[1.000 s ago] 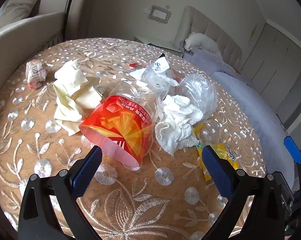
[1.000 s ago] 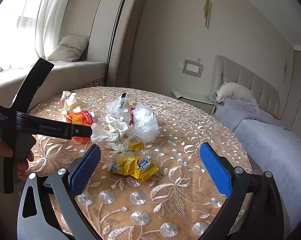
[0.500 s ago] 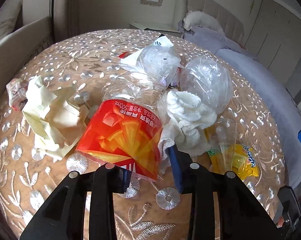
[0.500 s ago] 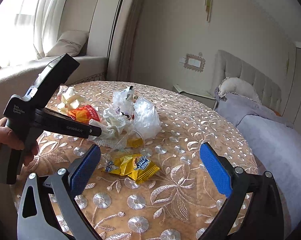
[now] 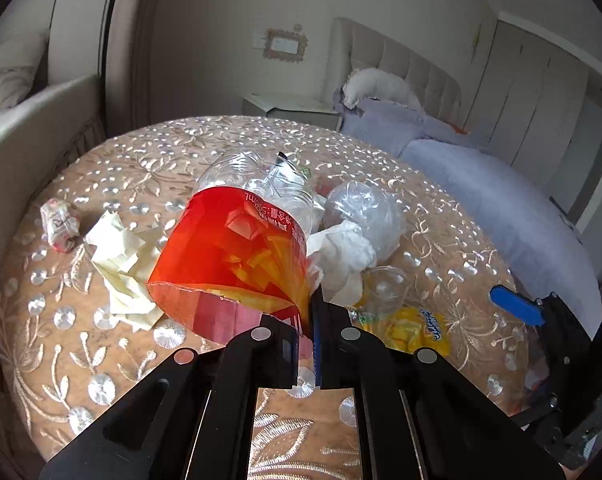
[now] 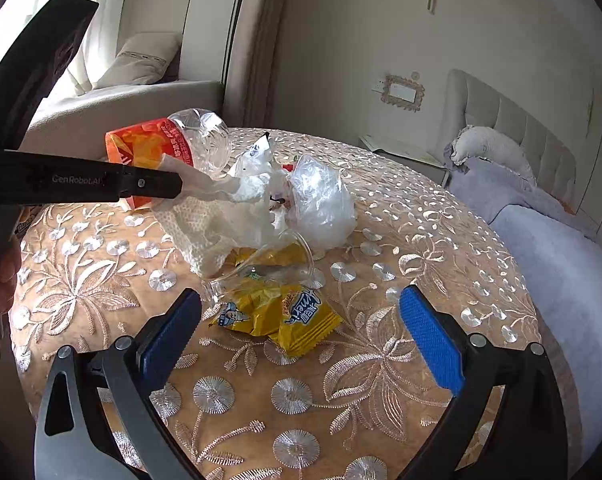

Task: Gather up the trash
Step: 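Close the left gripper on the red-labelled plastic bottle, then grasp the yellow chip bag with the right gripper while the left lifts the bottle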

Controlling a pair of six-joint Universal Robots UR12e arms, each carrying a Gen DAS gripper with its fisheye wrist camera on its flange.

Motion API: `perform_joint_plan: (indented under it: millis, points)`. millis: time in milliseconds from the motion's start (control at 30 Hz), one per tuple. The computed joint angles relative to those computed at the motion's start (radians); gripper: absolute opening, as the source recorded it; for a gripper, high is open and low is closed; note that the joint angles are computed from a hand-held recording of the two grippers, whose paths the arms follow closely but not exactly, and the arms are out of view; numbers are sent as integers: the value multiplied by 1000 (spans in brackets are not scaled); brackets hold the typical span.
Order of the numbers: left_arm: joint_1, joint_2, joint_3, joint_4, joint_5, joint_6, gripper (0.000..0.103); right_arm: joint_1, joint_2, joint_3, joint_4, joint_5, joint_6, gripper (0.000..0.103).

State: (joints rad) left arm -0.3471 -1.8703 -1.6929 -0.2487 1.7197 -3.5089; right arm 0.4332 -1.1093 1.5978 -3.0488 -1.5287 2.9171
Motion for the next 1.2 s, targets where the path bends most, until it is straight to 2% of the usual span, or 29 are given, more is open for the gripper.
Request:
perform_joint_plan:
  millis: [133, 333, 400, 433, 467, 533, 700, 767, 967, 1200]
  points:
    - [-11, 19, -15, 39, 27, 6, 4, 9, 14, -35, 77, -28, -11, 99]
    - [-18, 37, -30, 79, 31, 5, 4, 0, 25, -72, 175, 4, 32, 99]
    - [-20, 42, -35, 85, 32, 5, 4, -4, 30, -85, 215, 21, 44, 92]
    - [-21, 46, -40, 93, 35, 1, 4, -7, 32, -94, 248, 35, 49, 83]
    - [-22, 48, -43, 100, 39, -1, 4, -11, 35, -101, 275, 58, 53, 70]
    - [-26, 53, -45, 104, 43, 1, 4, -21, 36, -104, 306, 108, 75, 59]
    - [-39, 67, -58, 116, 55, 8, 4, -26, 13, -67, 268, 132, 77, 39]
    - [-44, 74, -65, 128, 59, 7, 4, -29, -6, -43, 246, 136, 74, 33]
    - [-68, 88, -75, 150, 72, 16, 4, -37, -79, 51, 124, 121, 60, 31]
    - [-114, 85, -70, 177, 35, 39, 4, -54, -171, 172, -21, 83, 78, 31]
